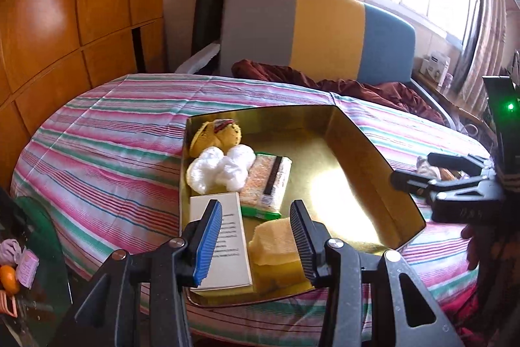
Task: Organize objects
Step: 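Move both tools back toward the items on the striped cloth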
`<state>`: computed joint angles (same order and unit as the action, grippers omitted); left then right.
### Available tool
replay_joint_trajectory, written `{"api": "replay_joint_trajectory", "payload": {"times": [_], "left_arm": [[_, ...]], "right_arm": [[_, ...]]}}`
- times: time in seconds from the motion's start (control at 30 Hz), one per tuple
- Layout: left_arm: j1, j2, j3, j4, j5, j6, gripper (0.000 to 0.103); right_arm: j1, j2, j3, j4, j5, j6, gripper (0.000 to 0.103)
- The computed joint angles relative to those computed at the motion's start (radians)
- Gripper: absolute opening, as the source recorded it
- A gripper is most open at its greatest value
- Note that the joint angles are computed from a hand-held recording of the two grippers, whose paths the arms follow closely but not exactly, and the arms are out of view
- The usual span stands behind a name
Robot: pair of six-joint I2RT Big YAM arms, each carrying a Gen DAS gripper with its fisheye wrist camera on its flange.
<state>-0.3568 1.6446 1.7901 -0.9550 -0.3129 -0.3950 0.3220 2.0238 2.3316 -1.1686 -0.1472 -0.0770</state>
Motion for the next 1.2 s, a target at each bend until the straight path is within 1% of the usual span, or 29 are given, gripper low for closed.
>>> {"api": "replay_joint_trajectory", "payload": {"times": [0.07,0.2,0.37,0.47,0.53,0.6,0.67,0.7,0.77,0.9,1.0,1.2], "left_arm": [[-0.008,0.008,0.013,-0.005,-0.004,0.013,0.044],[-0.033,0.028,0.046,-0.015,-0.033,0.063,0.044],[-0.063,0.061,0.097,-0.026,-0.054,0.115,0.044],[-0.081,0.086,0.136,-0.043,-0.059,0.141,0.044],[-0.091,0.108,0.168,-0.06,-0.063,0.156,0.044],[-0.1,0.13,0.199,-0.075,-0.066,0.172,0.044],[-0.11,0.156,0.237,-0.092,-0.071,0.187,0.044],[-0.115,0.167,0.252,-0.097,-0.072,0.192,0.044],[-0.125,0.187,0.282,-0.107,-0.072,0.204,0.044],[-0.143,0.233,0.35,-0.129,-0.067,0.234,0.044],[-0.156,0.267,0.402,-0.144,-0.062,0.26,0.044],[-0.177,0.342,0.518,-0.186,-0.045,0.295,0.044]], "right_arm": [[-0.025,-0.012,-0.013,0.005,0.022,-0.009,0.103],[-0.092,-0.031,-0.025,0.014,0.07,-0.012,0.103],[-0.186,-0.024,0.002,0.024,0.156,-0.006,0.103],[-0.245,-0.023,-0.005,0.064,0.202,0.018,0.103],[-0.284,-0.023,-0.021,0.093,0.217,0.06,0.103],[-0.32,-0.02,-0.033,0.101,0.199,0.141,0.103],[-0.35,0.003,0.007,0.061,0.155,0.237,0.103],[-0.359,-0.006,-0.006,0.081,0.137,0.266,0.103],[-0.366,-0.021,-0.027,0.105,0.136,0.281,0.103],[-0.365,-0.01,-0.008,0.081,0.11,0.289,0.103],[-0.361,-0.027,-0.036,0.096,0.115,0.291,0.103],[-0.374,-0.031,-0.042,0.096,0.086,0.324,0.103]]}}
